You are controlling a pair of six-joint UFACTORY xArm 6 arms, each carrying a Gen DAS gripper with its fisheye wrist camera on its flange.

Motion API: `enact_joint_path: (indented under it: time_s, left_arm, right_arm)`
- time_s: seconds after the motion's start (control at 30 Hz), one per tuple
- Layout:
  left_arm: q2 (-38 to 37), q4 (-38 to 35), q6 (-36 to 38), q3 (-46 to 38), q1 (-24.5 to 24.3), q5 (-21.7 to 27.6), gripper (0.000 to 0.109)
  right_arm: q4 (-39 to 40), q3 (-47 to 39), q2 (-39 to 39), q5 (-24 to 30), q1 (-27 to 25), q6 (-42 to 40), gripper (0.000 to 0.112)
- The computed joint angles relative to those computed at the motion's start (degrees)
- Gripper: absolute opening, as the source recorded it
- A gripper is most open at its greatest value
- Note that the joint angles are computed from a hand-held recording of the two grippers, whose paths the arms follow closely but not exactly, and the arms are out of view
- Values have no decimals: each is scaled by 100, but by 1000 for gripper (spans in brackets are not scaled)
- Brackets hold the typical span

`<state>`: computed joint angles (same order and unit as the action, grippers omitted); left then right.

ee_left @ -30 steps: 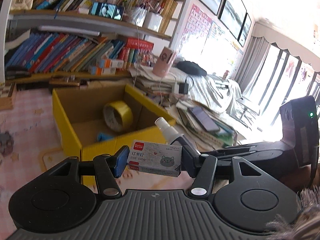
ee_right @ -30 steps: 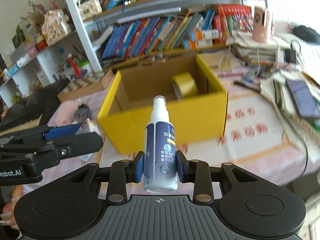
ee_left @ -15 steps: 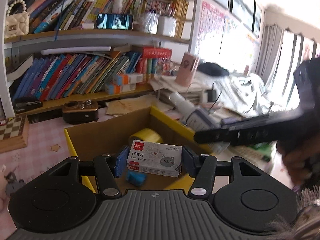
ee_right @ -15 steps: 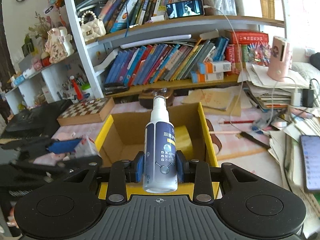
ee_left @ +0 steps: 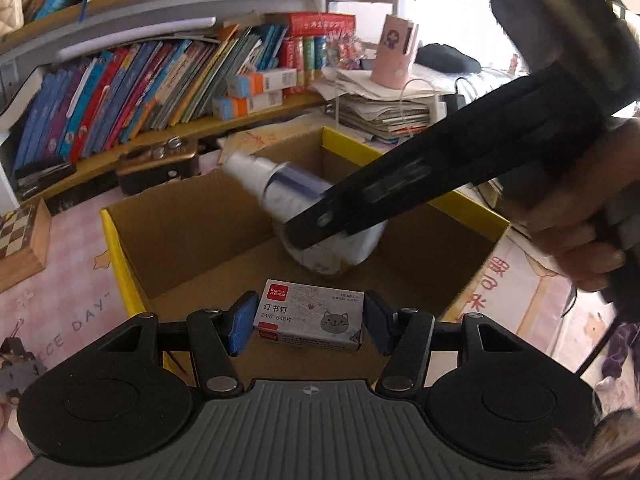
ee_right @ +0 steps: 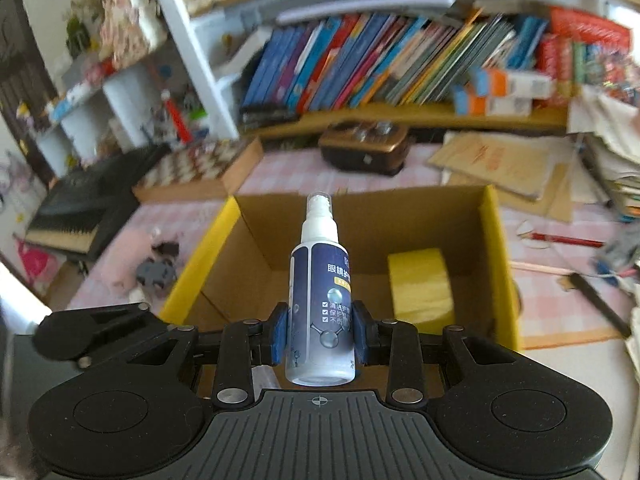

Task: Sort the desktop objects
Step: 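Open the left tool to drop the small box while the right tool releases the spray bottle into the box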

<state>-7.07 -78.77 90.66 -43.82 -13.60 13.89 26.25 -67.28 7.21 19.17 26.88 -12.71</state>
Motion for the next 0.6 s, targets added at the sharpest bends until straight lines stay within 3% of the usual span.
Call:
enact_joint_path:
  time_s: [0.33,0.6]
  left_arm:
    - [241,599,-832,-94,-141,-314,55]
    - [236,208,-569,-77,-223,-509,60]
  right_arm:
    - [-65,-1965,1471,1861,-144,-89,32]
    - [-241,-2595,1947,2349,-171,6,32]
